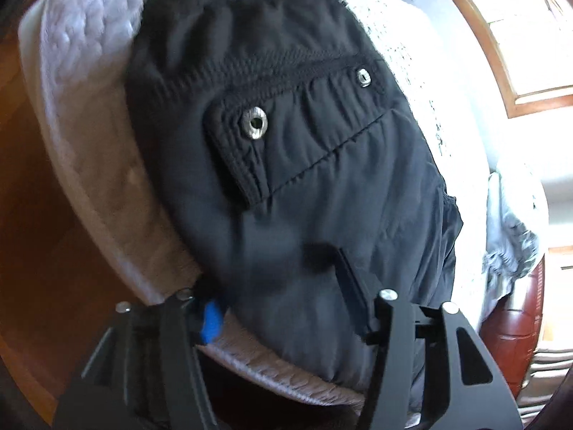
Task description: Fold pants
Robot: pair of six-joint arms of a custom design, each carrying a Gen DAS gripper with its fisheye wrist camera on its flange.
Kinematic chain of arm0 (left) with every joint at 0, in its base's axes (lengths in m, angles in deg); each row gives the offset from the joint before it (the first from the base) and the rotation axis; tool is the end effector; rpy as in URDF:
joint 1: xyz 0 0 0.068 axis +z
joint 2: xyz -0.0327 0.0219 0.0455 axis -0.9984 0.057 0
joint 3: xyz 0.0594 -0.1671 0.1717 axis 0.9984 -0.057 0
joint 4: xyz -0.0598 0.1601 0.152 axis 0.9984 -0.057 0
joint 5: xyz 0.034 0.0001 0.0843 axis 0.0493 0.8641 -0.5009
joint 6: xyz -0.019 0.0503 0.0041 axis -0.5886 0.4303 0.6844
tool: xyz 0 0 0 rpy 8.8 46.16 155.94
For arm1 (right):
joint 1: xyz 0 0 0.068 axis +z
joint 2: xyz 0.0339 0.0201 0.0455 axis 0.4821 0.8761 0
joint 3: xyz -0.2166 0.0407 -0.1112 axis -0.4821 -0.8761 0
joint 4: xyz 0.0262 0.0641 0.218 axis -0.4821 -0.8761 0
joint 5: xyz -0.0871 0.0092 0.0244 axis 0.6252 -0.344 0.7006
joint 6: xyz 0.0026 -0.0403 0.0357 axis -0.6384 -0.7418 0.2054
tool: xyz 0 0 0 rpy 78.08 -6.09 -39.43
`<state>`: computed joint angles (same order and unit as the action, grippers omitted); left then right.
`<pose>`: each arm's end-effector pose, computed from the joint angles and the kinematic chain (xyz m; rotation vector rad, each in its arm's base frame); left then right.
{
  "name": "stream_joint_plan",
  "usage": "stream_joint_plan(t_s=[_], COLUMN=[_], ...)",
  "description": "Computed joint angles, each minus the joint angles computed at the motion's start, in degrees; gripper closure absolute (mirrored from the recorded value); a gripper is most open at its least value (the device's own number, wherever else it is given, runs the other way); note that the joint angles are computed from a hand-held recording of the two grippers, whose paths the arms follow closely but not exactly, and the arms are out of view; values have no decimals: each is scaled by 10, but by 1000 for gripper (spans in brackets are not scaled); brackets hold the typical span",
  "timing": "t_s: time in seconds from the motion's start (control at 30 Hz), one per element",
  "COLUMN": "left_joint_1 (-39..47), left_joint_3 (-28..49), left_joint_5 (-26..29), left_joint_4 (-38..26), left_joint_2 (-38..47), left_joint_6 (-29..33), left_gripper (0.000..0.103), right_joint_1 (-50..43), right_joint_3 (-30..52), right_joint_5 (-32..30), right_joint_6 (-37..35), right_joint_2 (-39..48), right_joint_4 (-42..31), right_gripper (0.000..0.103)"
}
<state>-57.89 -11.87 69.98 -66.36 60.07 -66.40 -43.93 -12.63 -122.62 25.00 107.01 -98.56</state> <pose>0.2731 0.1287 0.1372 -0.8753 2.6231 -0.7469 0.0789 -0.1629 0.1488 1.1066 2.1086 0.7017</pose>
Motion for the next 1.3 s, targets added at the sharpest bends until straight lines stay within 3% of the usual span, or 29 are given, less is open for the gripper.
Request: stream_joint_plan(t_s=[0.1, 0.17, 0.23, 0.37, 0.6, 0.8, 0.87, 0.97, 1.03, 1.07, 1.13, 1.2, 1.3], left_joint_1=[-3, -9, -9, -10, -71, -82, -69, -61, -57, -55, -61, -64, -84], left_joint_3=[-15, -22, -22, -14, 42, 25, 11, -5, -15, -22, -31, -44, -54], left_joint_5=[0, -10, -12, 7, -22, -40, -24, -22, -23, -20, -24, -36, -47], left_joint_4=[28, 42, 45, 54, 85, 119, 131, 138, 133, 133, 136, 124, 101], left_joint_2=[-7, -16, -24, -43, -24, -14, -9, -11, -14, -18, -29, -52, -80], left_joint_6=[-23, -30, -30, -34, -80, -62, -53, -44, -35, -31, -28, -16, -14], left_gripper=[46, 56, 73, 91, 93, 93, 89, 72, 47, 40, 18, 11, 10], right_joint_1=[0, 4, 12, 54, 148, 153, 140, 113, 93, 88, 83, 86, 90], right_joint_3=[-1, -4, -4, 14, 59, 53, 32, 17, 11, 10, 4, -3, -14], right_joint_5=[2, 6, 7, 16, 43, 73, 69, 44, 20, 16, 6, 11, 3], right_joint_6=[2, 7, 15, 62, 206, 227, 217, 199, 205, 208, 215, 225, 247], right_joint_2=[7, 5, 2, -3, 37, 80, 92, 113, 126, 130, 136, 137, 152], right_joint_4=[3, 10, 15, 40, 160, 213, 227, 236, 238, 238, 244, 255, 284], right_gripper=[89, 89, 89, 89, 89, 89, 89, 87, 75, 70, 52, 48, 48])
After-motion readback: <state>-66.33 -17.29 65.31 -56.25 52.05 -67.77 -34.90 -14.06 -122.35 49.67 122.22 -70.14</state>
